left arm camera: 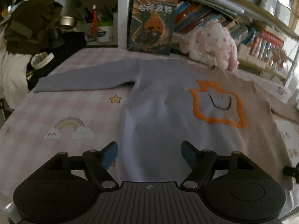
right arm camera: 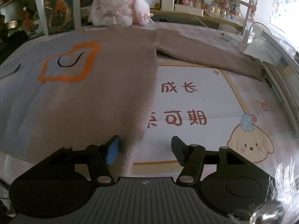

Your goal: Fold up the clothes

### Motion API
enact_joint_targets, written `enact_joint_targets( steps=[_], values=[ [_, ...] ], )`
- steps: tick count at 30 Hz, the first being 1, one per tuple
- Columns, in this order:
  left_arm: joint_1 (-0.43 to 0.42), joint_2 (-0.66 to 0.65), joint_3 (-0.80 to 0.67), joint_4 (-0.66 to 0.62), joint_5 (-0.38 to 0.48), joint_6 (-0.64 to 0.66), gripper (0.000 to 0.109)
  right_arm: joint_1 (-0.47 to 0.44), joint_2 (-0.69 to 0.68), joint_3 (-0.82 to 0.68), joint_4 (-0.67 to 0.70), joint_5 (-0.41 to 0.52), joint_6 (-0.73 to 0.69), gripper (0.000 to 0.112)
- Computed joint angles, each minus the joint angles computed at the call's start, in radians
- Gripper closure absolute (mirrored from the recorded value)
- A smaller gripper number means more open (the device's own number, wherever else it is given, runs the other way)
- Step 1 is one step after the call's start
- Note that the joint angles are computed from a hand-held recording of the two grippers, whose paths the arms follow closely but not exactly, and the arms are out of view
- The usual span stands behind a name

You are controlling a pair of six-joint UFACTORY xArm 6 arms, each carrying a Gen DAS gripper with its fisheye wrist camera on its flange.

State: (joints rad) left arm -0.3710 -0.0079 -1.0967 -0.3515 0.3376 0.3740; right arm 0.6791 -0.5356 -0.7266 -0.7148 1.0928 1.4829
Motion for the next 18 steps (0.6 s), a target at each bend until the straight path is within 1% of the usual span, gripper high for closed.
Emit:
enact_joint_targets(
  steps=[1,2,4,5,7,8,11,14,16,18],
  values=[
    [-0.003,-0.008,0.010,0.036,-0.002,-0.022,0.024,0.000,-0.005,0.007,-0.004,-0.002,0.002,0.040],
    [-0.006,-0.015,0.018,0.062,-0.004,-0.037,0.024,0.001,-0.010,0.014,-0.008,-0.005,0.004,0.036],
    [-0.012,-0.028,0.034,0.107,-0.009,-0.062,0.024,0.003,-0.011,0.020,-0.015,0.001,0.015,0.023],
    [-0.013,-0.034,0.042,0.116,-0.012,-0.065,0.023,0.004,-0.010,0.021,-0.018,0.006,0.022,0.022],
    [-0.017,-0.039,0.051,0.138,-0.019,-0.072,0.019,0.007,-0.008,0.024,-0.025,0.016,0.037,0.012],
    [-0.017,-0.039,0.052,0.141,-0.017,-0.066,0.016,0.008,-0.008,0.026,-0.028,0.019,0.045,0.010],
    [-0.018,-0.037,0.052,0.143,-0.014,-0.040,0.016,0.008,-0.009,0.031,-0.032,0.020,0.075,0.010],
    [-0.012,-0.028,0.046,0.093,-0.020,0.039,0.015,0.013,0.003,0.023,-0.033,0.031,0.119,0.009],
    [-0.006,-0.018,0.037,0.033,-0.027,0.113,0.015,0.019,0.025,0.003,-0.033,0.053,0.148,0.009],
    [0.006,0.002,0.011,-0.058,-0.020,0.219,0.015,0.029,0.062,-0.033,-0.031,0.090,0.172,0.009]
  ],
)
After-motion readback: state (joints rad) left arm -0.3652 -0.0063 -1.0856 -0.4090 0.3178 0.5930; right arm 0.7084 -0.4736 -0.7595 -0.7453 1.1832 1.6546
